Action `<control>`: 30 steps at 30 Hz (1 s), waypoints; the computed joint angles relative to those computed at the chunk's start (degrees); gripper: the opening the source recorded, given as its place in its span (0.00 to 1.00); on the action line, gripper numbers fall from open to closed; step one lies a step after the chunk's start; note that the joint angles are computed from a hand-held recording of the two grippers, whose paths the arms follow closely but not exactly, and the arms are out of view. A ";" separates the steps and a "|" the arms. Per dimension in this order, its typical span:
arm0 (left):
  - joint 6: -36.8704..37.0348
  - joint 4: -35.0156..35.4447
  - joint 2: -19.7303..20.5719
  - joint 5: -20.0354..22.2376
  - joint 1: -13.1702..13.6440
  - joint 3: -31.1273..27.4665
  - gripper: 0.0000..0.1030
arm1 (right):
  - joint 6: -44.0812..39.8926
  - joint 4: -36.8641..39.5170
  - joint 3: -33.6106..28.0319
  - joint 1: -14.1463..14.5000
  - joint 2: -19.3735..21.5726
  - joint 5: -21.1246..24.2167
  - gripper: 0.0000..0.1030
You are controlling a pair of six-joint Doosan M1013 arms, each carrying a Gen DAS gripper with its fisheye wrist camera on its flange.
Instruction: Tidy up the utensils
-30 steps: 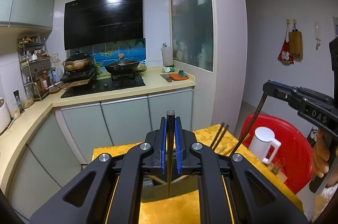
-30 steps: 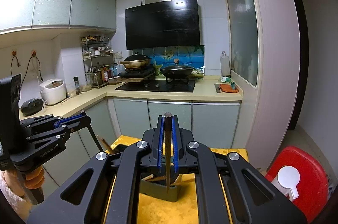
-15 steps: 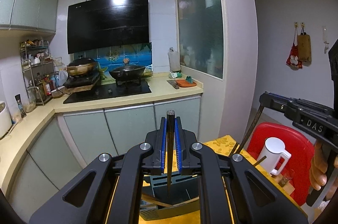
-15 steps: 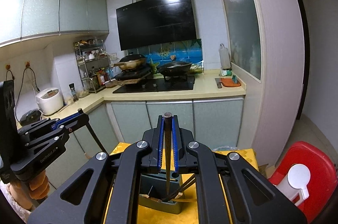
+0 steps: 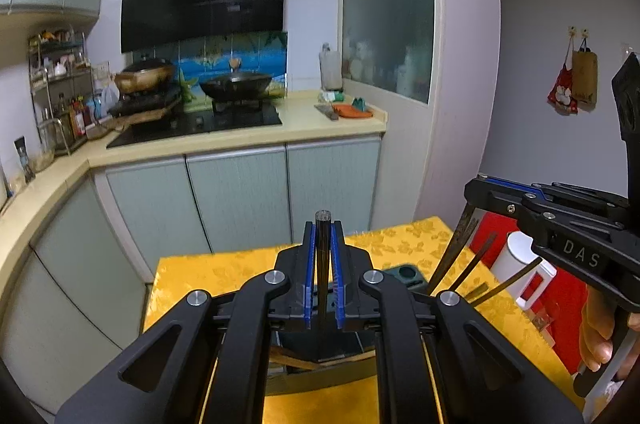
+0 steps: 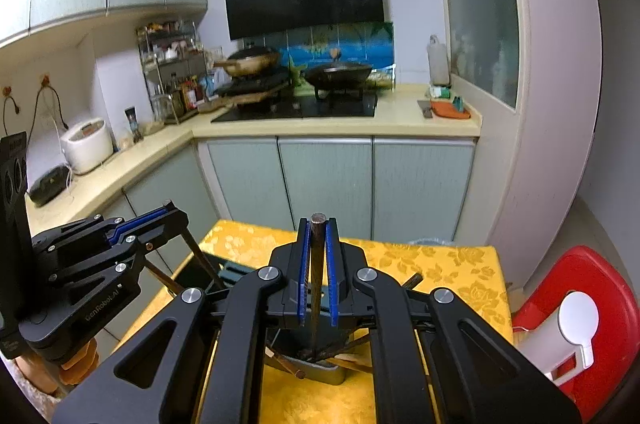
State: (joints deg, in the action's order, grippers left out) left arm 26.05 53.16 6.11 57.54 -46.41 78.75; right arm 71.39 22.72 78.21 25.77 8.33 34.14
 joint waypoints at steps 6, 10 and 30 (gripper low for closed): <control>0.40 -1.43 -0.20 -0.22 0.55 0.93 0.18 | 1.11 -0.28 0.06 0.07 0.39 1.18 0.10; -1.88 0.91 -1.05 -0.15 0.09 1.64 0.53 | 1.14 0.02 0.12 -0.15 0.19 1.35 0.17; -6.86 8.53 -3.62 6.00 -4.34 4.19 0.91 | 0.76 1.73 4.85 -1.10 -4.20 -4.57 0.62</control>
